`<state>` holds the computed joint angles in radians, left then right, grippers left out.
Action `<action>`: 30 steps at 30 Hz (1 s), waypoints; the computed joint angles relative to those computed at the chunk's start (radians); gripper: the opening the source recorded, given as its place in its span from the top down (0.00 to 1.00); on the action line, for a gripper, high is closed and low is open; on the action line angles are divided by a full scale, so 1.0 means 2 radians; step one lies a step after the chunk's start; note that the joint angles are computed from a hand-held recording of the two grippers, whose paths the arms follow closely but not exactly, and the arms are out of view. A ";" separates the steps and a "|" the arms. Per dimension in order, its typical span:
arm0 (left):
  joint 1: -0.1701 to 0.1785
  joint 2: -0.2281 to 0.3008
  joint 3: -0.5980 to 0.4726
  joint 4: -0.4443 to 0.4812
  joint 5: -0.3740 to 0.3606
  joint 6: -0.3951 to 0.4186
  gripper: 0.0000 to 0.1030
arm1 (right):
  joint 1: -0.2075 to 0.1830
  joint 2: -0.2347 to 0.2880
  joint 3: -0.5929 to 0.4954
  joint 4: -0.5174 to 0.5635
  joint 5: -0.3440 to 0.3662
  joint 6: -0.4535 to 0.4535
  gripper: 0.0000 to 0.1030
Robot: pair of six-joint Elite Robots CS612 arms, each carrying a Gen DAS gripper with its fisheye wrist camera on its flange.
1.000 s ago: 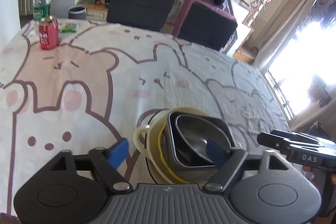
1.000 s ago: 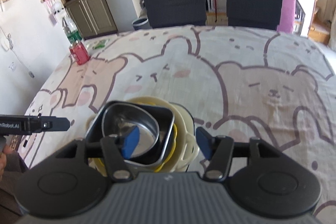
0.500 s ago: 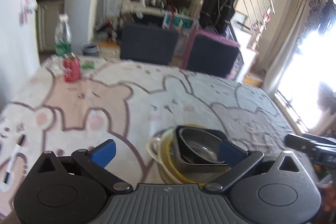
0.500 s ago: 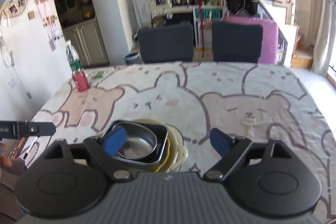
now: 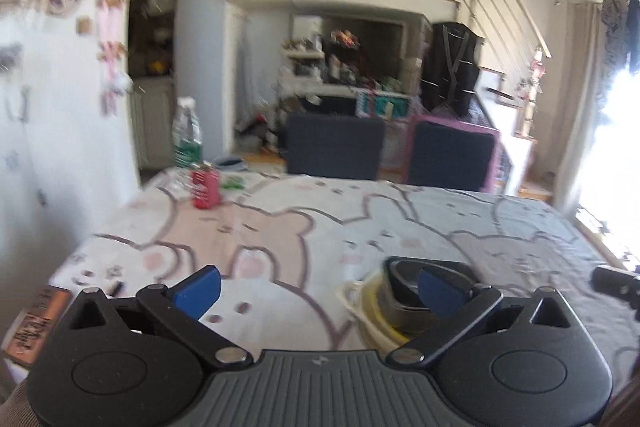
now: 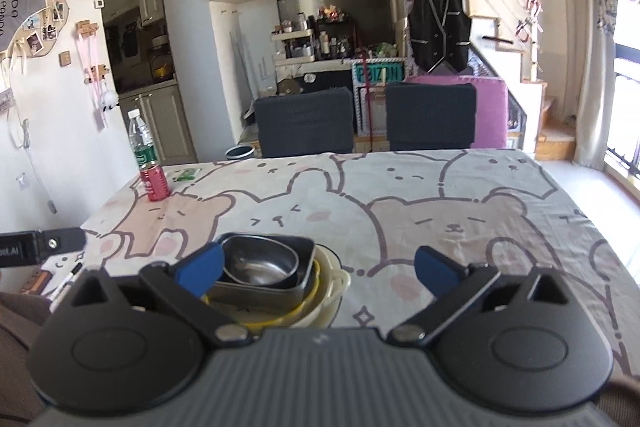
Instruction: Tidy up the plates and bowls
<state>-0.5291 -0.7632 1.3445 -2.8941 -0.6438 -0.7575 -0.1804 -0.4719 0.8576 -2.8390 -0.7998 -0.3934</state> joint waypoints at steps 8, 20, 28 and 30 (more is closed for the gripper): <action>-0.011 -0.004 0.021 -0.030 -0.019 0.049 0.00 | -0.005 -0.016 0.049 -0.046 -0.008 -0.002 0.00; -0.014 -0.004 0.038 -0.041 -0.034 0.045 0.00 | -0.011 -0.026 0.095 -0.108 -0.026 0.004 0.00; -0.017 0.003 0.031 -0.047 -0.027 0.074 0.00 | -0.010 -0.027 0.105 -0.123 -0.035 -0.009 0.00; -0.017 0.004 0.030 -0.052 -0.030 0.080 0.00 | -0.010 -0.027 0.107 -0.126 -0.036 -0.011 0.00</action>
